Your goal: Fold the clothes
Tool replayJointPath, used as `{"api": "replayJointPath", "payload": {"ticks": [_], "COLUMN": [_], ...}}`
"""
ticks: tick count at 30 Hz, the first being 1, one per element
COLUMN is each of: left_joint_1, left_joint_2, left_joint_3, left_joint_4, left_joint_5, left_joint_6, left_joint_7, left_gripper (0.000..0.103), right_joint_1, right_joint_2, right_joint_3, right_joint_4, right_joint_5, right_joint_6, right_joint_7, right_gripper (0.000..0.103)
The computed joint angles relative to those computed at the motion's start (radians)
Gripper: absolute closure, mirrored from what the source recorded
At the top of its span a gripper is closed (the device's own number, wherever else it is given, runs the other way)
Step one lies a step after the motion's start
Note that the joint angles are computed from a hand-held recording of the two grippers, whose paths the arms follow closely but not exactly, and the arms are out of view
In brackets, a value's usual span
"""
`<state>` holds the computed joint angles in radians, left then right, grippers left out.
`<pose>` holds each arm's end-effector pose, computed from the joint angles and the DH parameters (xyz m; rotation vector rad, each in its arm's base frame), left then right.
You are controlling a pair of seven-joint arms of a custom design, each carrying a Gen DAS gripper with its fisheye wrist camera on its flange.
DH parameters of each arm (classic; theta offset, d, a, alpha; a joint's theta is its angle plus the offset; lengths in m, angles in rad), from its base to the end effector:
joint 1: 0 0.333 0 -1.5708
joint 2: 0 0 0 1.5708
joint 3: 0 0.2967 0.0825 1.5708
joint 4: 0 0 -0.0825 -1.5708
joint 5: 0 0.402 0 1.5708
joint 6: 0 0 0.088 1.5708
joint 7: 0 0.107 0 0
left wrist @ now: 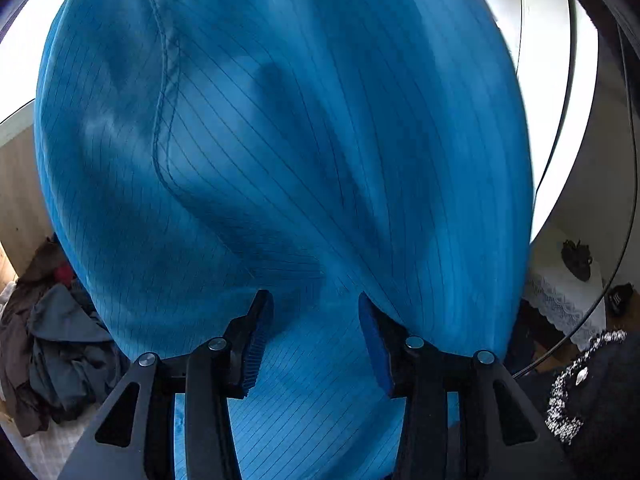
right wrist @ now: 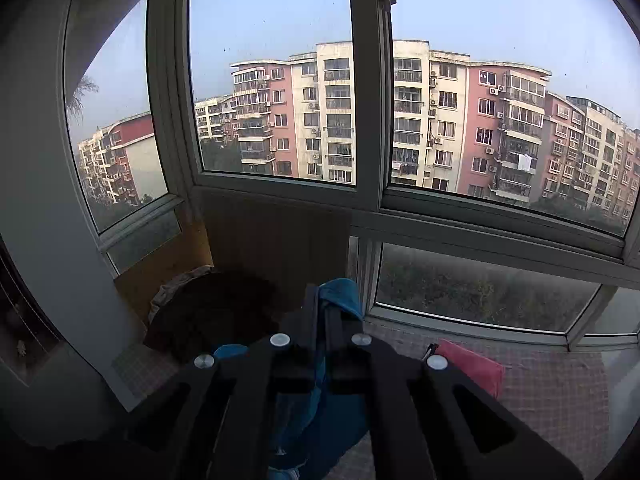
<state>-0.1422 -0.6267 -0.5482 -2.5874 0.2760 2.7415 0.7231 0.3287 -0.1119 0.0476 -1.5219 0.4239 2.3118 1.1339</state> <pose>0.3339 -0.3025 0.4864 -1.6797 1.8336 -0.8375 0.5270 0.2193 0.7871 -1.9800 0.9465 -0.4323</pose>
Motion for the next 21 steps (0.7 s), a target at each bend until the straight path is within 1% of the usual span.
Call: {"api": "replayJointPath", "payload": {"ticks": [2,5,7,9,11,12,14,15,16,17,19,21], "left_joint_1": [-0.026,-0.063,-0.056,-0.034,0.01,0.033,0.07,0.073,0.07,0.065,0.042,0.0], "left_joint_2": [0.017,-0.015,-0.039,-0.05,-0.028,0.001,0.08,0.127,0.176,0.225,0.324,0.416], "left_joint_3": [0.008,0.052,0.076,0.105,0.121,0.125,0.143,0.159,0.177,0.196,0.236,0.289], "left_joint_4": [-0.007,-0.05,-0.069,-0.078,-0.057,-0.034,0.026,0.058,0.091,0.126,0.2,0.267], "left_joint_5": [-0.01,-0.04,-0.04,-0.026,0.013,0.038,0.087,0.099,0.105,0.105,0.084,-0.008], "left_joint_6": [-0.058,-0.17,-0.249,-0.283,-0.291,-0.29,-0.265,-0.239,-0.211,-0.187,-0.135,-0.099], "left_joint_7": [0.024,0.043,0.048,0.065,0.095,0.116,0.174,0.216,0.265,0.317,0.444,0.606], "left_gripper": [0.059,0.059,0.059,0.06,0.059,0.058,0.054,0.053,0.047,0.045,0.045,0.045], "right_joint_1": [-0.024,-0.055,-0.07,-0.081,-0.093,-0.099,-0.11,-0.112,-0.114,-0.116,-0.121,-0.127], "right_joint_2": [-0.023,-0.041,-0.071,-0.103,-0.137,-0.16,-0.224,-0.251,-0.277,-0.302,-0.348,-0.395], "right_joint_3": [-0.028,-0.066,-0.087,-0.109,-0.127,-0.13,-0.139,-0.145,-0.147,-0.15,-0.154,-0.158], "right_joint_4": [-0.143,-0.33,-0.453,-0.567,-0.647,-0.683,-0.755,-0.78,-0.802,-0.823,-0.861,-0.895], "right_joint_5": [0.014,0.083,0.143,0.199,0.235,0.233,0.227,0.222,0.213,0.202,0.169,0.129], "right_joint_6": [0.011,0.014,0.019,0.02,0.011,0.012,0.022,0.026,0.037,0.048,0.075,0.094], "right_joint_7": [-0.009,-0.014,-0.037,-0.059,-0.059,-0.051,-0.032,-0.02,-0.002,0.017,0.062,0.116], "right_gripper": [0.101,0.101,0.101,0.101,0.101,0.101,0.101,0.101,0.101,0.101,0.101,0.101]}}
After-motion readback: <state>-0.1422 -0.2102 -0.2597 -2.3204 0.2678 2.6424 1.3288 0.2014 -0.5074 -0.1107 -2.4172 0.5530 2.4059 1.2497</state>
